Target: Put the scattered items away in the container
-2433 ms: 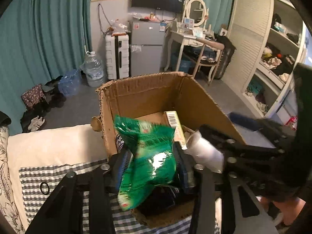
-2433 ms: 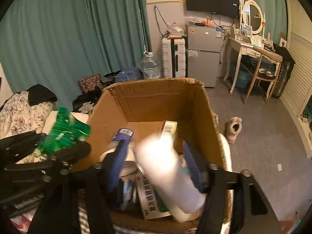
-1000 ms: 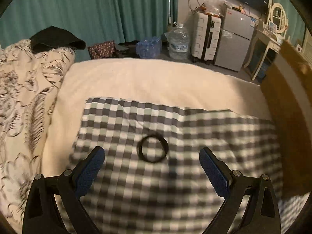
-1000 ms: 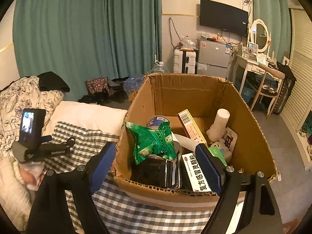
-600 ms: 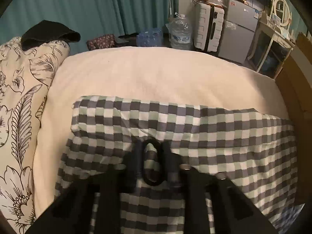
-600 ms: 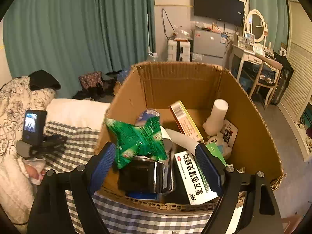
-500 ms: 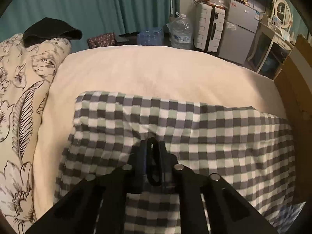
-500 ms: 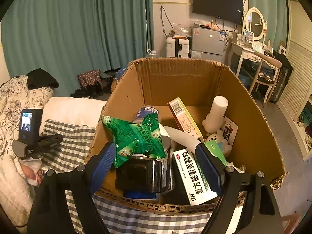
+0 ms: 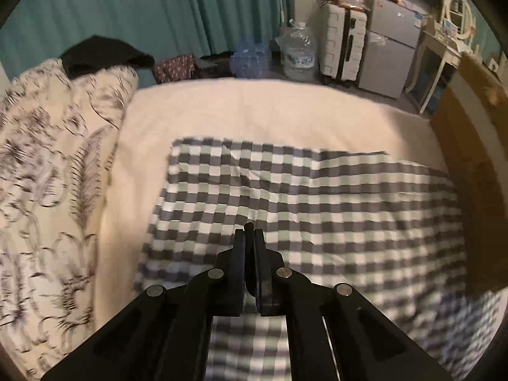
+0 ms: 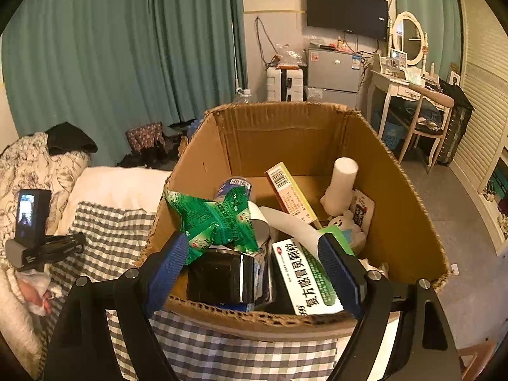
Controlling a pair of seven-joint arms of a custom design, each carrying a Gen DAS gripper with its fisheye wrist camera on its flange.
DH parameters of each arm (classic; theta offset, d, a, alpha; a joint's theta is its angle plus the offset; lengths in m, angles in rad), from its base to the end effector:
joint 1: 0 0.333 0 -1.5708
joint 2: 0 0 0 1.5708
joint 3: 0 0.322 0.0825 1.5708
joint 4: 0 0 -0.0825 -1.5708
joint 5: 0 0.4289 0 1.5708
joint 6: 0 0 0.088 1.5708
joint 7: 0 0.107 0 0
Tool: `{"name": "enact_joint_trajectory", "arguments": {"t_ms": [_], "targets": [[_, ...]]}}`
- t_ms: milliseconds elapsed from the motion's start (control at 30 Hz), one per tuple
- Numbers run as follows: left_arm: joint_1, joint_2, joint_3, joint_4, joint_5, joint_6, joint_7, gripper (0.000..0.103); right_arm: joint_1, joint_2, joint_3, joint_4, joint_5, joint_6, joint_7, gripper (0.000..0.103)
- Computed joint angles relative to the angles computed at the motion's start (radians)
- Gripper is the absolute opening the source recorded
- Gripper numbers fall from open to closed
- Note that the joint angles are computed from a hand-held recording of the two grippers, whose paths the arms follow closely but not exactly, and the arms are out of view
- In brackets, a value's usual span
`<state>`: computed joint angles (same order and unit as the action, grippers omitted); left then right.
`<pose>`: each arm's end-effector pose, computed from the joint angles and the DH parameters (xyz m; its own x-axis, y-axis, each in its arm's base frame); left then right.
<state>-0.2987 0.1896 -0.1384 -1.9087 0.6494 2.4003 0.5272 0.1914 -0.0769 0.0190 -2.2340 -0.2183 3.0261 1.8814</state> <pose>0.6107 -0.2763 0.4154 0.2182 -0.9711 -0.0964 -0.8401 -0.1367 -0.5249 0.5814 0.1410 0.4884 0.1303 -0.9900 -0.0542 -0.6441 -0.0430 -0.7637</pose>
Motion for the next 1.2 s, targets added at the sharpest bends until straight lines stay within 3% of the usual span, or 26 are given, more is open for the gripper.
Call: {"name": "enact_joint_trajectory", "arguments": {"t_ms": [200,400,567,700,900,933,1000,1033,1067,1133,1200], "targets": [[-0.016,-0.081,-0.040,-0.004,0.024,0.009,0.016,0.005,0.039,-0.040,-0.038,-0.037,0.134,0.031,-0.115,0.084],[-0.038,-0.072,-0.070,0.081,0.016,0.036,0.063,0.005,0.117,-0.069,-0.109,-0.060,0.320,0.052,-0.286,0.084],[-0.091,0.016,-0.087,0.232,-0.036,0.067,0.159,0.005,0.149,-0.076,-0.148,-0.058,0.431,0.046,-0.393,0.084],[-0.157,0.151,-0.082,0.418,-0.084,0.098,0.266,0.005,0.106,-0.072,-0.130,-0.039,0.423,0.028,-0.394,0.084],[-0.255,0.349,-0.043,0.697,-0.152,0.009,0.380,0.007,0.051,-0.060,-0.124,-0.009,0.415,-0.002,-0.387,0.085],[-0.269,0.360,-0.029,0.711,-0.156,0.002,0.386,0.012,0.047,-0.056,-0.123,-0.004,0.421,-0.006,-0.389,0.086],[-0.301,0.377,0.008,0.738,-0.151,-0.017,0.381,0.042,0.042,-0.047,-0.124,0.007,0.443,-0.013,-0.403,0.087],[-0.323,0.377,0.036,0.742,-0.130,-0.028,0.354,0.068,0.047,-0.042,-0.130,0.014,0.472,-0.020,-0.428,0.087],[-0.352,0.376,0.073,0.744,-0.087,-0.048,0.300,0.088,0.051,-0.039,-0.134,0.020,0.503,-0.028,-0.454,0.089],[-0.381,0.372,0.112,0.745,-0.024,-0.084,0.206,0.103,0.041,-0.037,-0.129,0.020,0.532,-0.026,-0.472,0.093],[-0.360,0.359,0.093,0.722,-0.034,-0.068,0.191,0.103,0.042,-0.034,-0.132,0.026,0.578,-0.033,-0.508,0.095]]}}
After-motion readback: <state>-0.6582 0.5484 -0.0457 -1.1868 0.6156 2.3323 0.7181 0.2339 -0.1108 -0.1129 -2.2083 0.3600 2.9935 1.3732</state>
